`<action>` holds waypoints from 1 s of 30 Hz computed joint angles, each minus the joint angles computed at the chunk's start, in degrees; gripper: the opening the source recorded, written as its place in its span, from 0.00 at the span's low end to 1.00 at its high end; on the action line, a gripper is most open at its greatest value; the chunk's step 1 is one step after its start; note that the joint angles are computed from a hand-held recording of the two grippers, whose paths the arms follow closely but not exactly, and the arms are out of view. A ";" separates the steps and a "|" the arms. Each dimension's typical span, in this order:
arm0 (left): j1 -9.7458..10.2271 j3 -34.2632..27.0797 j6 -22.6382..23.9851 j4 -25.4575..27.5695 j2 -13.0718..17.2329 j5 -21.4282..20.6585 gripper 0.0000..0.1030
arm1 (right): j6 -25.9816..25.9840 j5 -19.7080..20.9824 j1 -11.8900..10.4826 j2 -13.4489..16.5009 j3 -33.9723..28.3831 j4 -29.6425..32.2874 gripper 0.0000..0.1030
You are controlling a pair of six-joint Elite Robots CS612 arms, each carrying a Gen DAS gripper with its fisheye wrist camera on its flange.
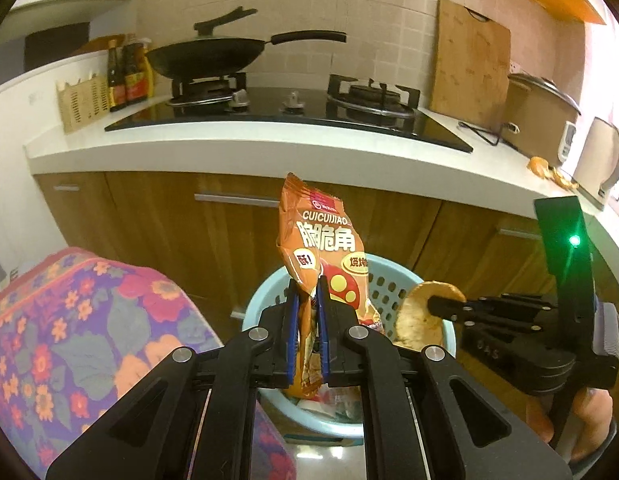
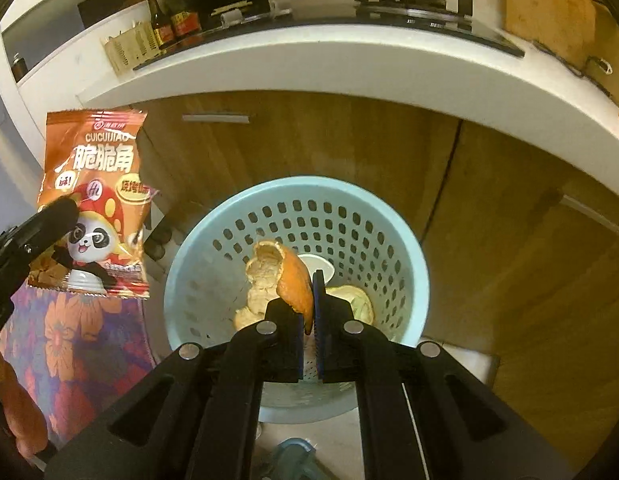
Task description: Collect trash
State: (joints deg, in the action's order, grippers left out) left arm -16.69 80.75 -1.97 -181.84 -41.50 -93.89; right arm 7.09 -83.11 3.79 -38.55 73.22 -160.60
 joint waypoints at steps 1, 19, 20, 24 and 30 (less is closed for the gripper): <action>-0.04 -0.17 -0.08 0.17 0.08 0.07 0.07 | 0.23 -0.06 -0.04 0.29 -0.58 1.21 0.04; 0.63 -0.13 -0.75 -0.61 1.04 0.96 0.44 | -0.55 -3.23 0.55 -0.31 0.26 1.76 0.41; 0.88 0.11 -0.93 -1.17 0.92 0.65 0.45 | -0.38 -3.17 0.60 -0.71 0.87 0.59 0.41; 1.89 1.17 -1.27 -3.68 0.50 -1.35 0.50 | -0.43 -3.51 1.05 -1.75 2.15 -2.01 0.42; 3.01 3.81 -3.22 -9.19 -0.18 -3.14 0.64 | -0.16 -4.73 2.23 -2.97 4.49 -7.41 0.49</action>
